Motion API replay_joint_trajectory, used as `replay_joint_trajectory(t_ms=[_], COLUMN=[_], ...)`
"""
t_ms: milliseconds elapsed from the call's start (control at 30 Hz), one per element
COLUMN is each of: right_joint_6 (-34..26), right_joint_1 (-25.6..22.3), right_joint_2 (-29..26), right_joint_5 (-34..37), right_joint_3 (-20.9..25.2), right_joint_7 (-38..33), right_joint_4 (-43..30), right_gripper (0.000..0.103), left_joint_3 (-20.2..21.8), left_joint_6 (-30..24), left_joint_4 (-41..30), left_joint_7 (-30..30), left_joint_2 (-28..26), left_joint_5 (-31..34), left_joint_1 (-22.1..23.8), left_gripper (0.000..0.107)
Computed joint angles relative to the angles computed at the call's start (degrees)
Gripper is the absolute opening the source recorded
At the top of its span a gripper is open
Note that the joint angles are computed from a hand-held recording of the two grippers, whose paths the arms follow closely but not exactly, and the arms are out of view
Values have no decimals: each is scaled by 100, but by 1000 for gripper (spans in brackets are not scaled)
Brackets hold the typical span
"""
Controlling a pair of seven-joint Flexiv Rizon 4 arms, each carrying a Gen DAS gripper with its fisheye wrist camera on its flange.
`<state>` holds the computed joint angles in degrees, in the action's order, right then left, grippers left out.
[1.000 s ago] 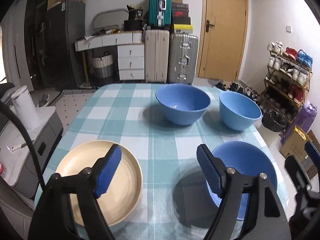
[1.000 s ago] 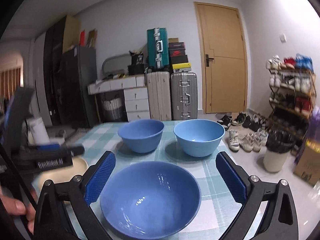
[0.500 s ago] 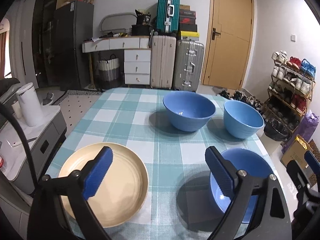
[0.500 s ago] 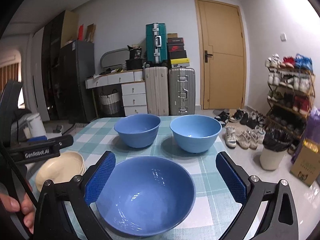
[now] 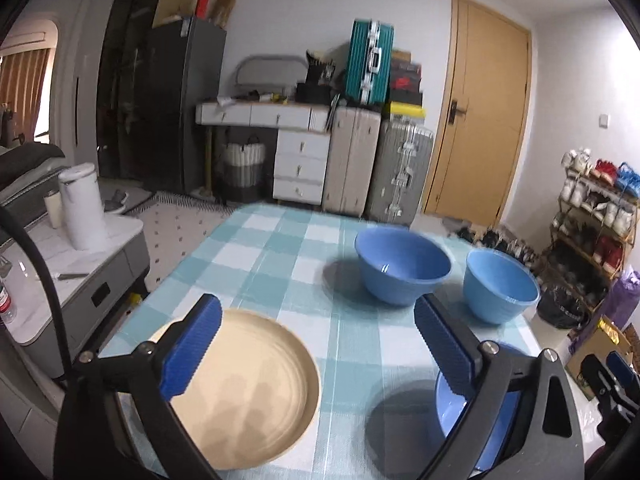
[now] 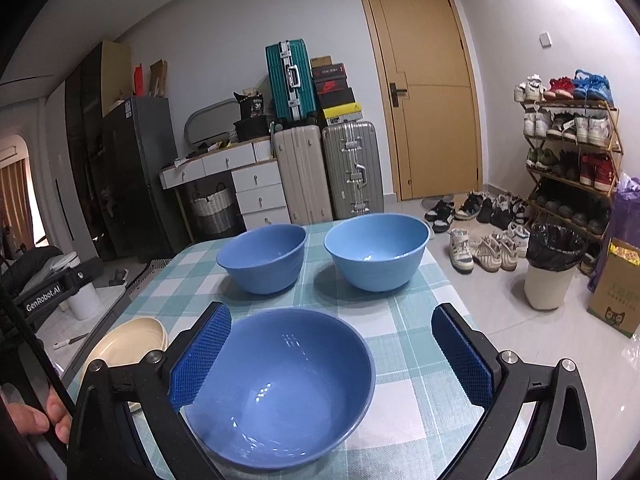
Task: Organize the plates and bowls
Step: 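Move both tools to the rim of a second blue bowl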
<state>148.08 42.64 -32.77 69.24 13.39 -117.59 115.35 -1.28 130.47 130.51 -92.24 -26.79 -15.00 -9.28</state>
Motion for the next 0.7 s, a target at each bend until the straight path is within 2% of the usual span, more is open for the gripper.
replay_joint_trajectory(t_ms=[33,100,167,200,333,433,467,500,533,567,633,667,700], right_joint_6=[-35,-70,-119,-120,35,-284,-342,-481,-753,-1112,-1908,-2198,-2564], right_joint_1=[-24,-65,-95,-103,-68,-151,-124,-126,-155,-201,-324,-373,-449], right_joint_2=[14,40,68,83,212,825,1009,1224,1472,1722,2070,2150,2199], right_joint_5=[-5,-66,-104,-157,-421,-923,-948,-988,-1004,-931,-619,-469,-412], right_joint_3=[14,45,45,44,-14,-68,-150,-227,-305,-399,-620,-691,-779], right_joint_7=[33,201,380,476,805,625,455,210,-96,-435,-1127,-1397,-1604], right_joint_4=[18,81,124,163,337,597,575,540,457,293,-204,-412,-645], right_gripper=[102,102,102,102,102,102,102,102,102,102,102,102,102], left_joint_3=[149,229,120,19,39,-50,-117,-151,-125,-173,-418,-442,-279], left_joint_6=[-127,-191,-133,-210,-711,-1231,-1505,-1724,-1829,-1926,-2395,-2679,-3141], left_joint_4=[6,31,80,74,-106,-358,-536,-687,-782,-891,-1306,-1483,-1789], left_joint_7=[170,241,-15,-255,-274,-322,-612,-655,-455,-180,-360,-387,-459], left_joint_2=[23,57,99,147,263,319,328,323,303,272,174,142,69], left_joint_5=[-433,-775,-642,-366,-300,-177,222,272,23,-258,159,229,304], left_joint_1=[-262,-391,-175,74,223,489,734,819,743,718,1052,1091,971], left_gripper=[98,98,98,98,98,98,98,98,98,98,98,98,98])
